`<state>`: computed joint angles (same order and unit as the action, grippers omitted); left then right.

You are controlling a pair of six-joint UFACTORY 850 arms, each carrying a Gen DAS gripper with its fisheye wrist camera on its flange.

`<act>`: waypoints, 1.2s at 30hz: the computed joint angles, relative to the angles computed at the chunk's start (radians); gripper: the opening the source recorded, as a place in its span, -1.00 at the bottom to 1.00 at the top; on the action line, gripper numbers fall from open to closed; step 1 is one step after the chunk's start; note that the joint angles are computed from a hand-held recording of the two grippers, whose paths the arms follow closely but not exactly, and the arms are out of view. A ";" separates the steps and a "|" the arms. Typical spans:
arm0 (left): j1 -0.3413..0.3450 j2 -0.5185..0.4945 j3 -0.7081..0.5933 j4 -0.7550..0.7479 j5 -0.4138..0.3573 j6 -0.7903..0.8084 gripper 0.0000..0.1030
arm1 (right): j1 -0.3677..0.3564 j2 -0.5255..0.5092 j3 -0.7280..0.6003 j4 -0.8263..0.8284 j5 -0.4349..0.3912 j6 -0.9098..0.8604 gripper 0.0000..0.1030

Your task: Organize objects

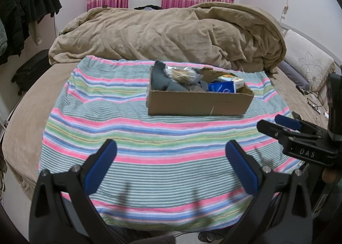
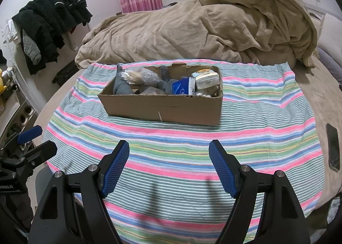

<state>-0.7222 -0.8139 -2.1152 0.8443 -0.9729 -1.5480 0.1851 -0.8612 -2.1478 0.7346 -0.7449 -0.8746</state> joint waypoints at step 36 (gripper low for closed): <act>0.004 0.003 0.000 -0.015 0.012 -0.005 0.99 | 0.000 0.004 -0.003 -0.011 -0.005 0.013 0.55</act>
